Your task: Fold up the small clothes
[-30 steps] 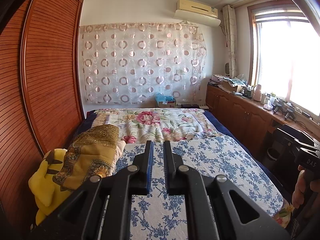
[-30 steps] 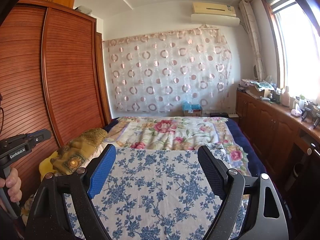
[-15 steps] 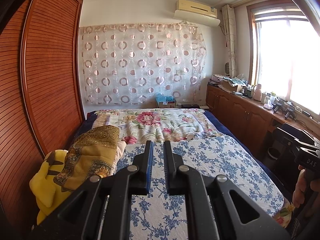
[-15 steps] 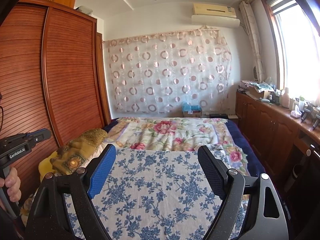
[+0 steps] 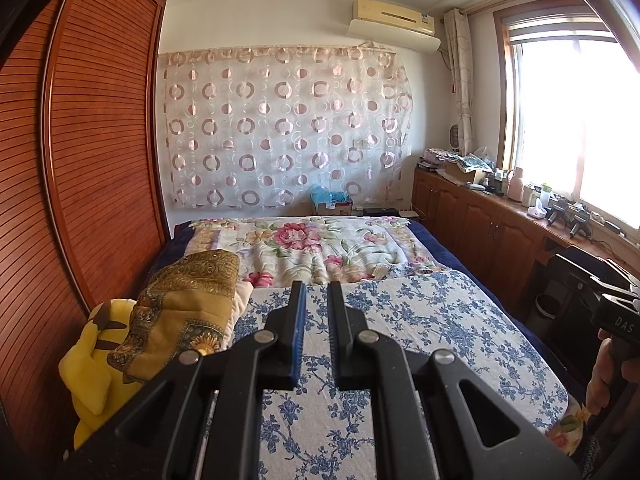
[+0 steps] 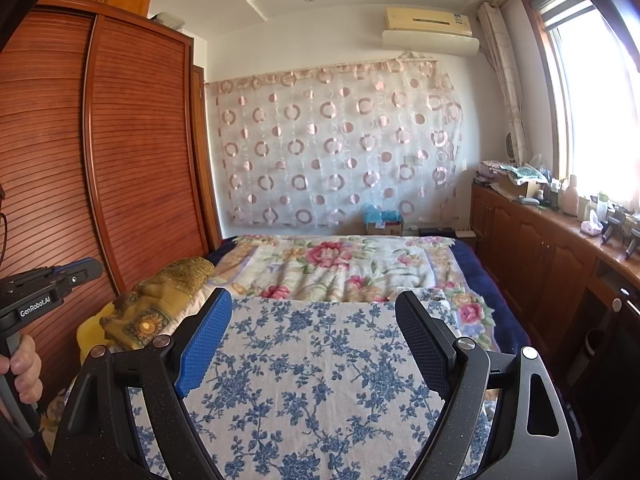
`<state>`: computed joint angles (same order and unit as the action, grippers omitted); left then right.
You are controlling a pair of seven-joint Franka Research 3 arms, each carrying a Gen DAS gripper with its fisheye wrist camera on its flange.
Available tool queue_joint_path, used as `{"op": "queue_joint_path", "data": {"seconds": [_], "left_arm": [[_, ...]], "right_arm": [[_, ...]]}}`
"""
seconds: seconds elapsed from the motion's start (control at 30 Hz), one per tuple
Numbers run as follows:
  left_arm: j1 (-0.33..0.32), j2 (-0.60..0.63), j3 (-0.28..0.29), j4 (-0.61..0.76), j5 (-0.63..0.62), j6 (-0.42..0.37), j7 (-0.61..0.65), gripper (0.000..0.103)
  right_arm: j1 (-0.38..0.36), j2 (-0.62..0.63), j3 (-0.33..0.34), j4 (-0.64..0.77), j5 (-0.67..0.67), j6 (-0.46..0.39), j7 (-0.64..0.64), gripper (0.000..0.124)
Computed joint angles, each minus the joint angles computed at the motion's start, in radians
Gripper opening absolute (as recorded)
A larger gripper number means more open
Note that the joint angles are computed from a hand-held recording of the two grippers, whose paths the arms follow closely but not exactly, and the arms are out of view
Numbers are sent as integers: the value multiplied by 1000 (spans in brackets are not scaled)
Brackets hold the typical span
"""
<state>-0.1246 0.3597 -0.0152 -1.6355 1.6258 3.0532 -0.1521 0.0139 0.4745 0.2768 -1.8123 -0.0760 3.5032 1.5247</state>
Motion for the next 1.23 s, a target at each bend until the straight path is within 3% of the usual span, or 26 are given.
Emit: {"op": "queue_joint_path", "data": {"seconds": [1.23], "left_arm": [[1,-1,-4,-1,14,-4,-12,9]], "right_arm": [[4,8,-5,1,-5,9,5,86]]}}
